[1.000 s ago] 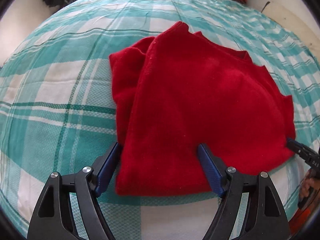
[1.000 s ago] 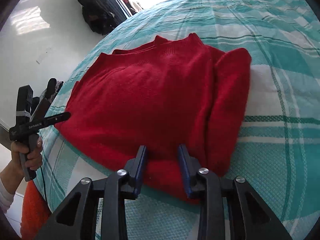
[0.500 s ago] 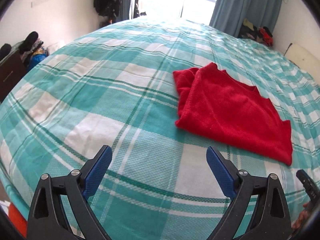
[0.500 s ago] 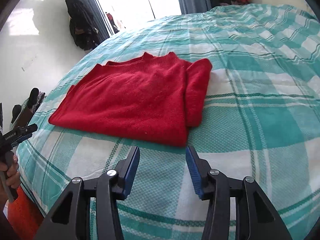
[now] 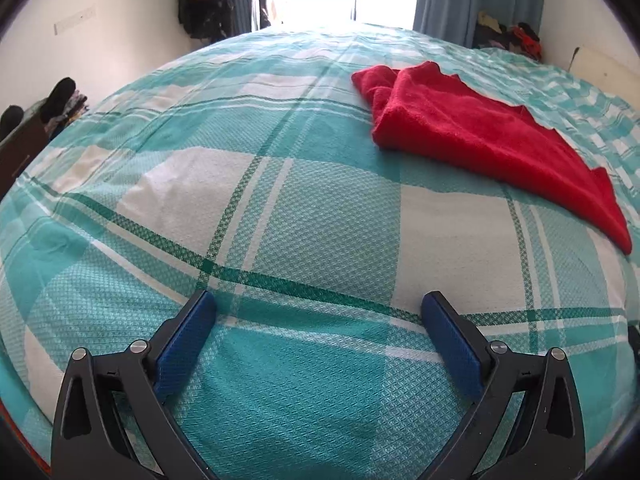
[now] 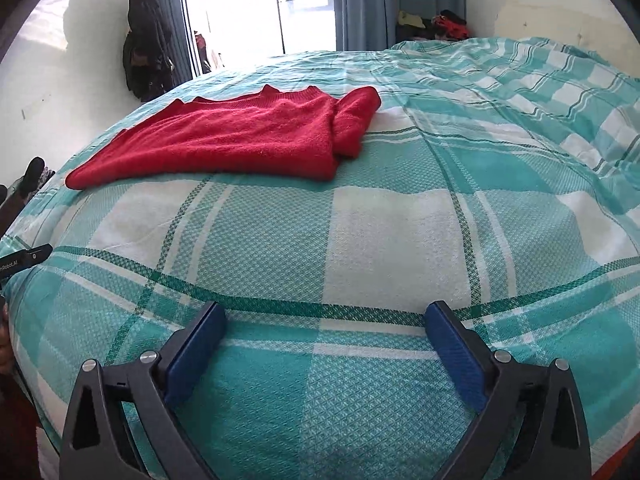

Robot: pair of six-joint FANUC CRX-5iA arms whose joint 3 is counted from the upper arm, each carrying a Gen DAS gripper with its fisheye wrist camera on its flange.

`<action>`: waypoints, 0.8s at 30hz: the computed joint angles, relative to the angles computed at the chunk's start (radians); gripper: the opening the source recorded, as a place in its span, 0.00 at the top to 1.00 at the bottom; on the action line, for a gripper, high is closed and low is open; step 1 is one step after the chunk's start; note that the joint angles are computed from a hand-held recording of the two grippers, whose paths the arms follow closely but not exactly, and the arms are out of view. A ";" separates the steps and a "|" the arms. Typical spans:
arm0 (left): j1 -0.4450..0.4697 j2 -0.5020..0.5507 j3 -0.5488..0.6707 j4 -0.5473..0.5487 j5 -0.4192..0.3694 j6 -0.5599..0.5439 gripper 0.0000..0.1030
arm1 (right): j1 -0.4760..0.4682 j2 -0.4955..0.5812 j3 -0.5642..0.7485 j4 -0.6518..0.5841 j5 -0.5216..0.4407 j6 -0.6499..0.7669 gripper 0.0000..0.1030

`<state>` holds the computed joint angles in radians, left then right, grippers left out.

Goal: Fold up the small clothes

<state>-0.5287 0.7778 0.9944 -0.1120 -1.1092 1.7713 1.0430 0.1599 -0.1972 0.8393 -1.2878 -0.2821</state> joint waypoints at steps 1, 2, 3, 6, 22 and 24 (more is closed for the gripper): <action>-0.001 0.002 0.004 -0.003 -0.003 0.001 0.01 | 0.001 0.005 0.001 0.004 -0.004 -0.003 0.03; -0.001 -0.002 -0.002 -0.003 -0.001 0.001 0.01 | 0.002 0.007 0.001 0.008 -0.006 -0.005 0.03; -0.001 -0.005 -0.008 -0.003 0.002 0.001 0.01 | 0.001 0.008 -0.001 0.012 -0.005 -0.008 0.03; -0.001 -0.009 -0.016 -0.002 0.006 -0.001 0.01 | 0.001 0.008 -0.003 0.017 -0.004 -0.013 0.03; -0.007 -0.021 -0.037 -0.016 0.021 0.001 0.01 | 0.006 0.013 -0.006 0.020 -0.011 -0.040 0.03; -0.007 -0.020 -0.036 -0.017 0.020 0.002 0.01 | 0.006 0.014 -0.003 0.018 -0.013 -0.038 0.03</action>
<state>-0.5361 0.7578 0.9587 -0.1291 -1.0891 1.7734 1.0490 0.1740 -0.2001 0.8570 -1.3007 -0.3198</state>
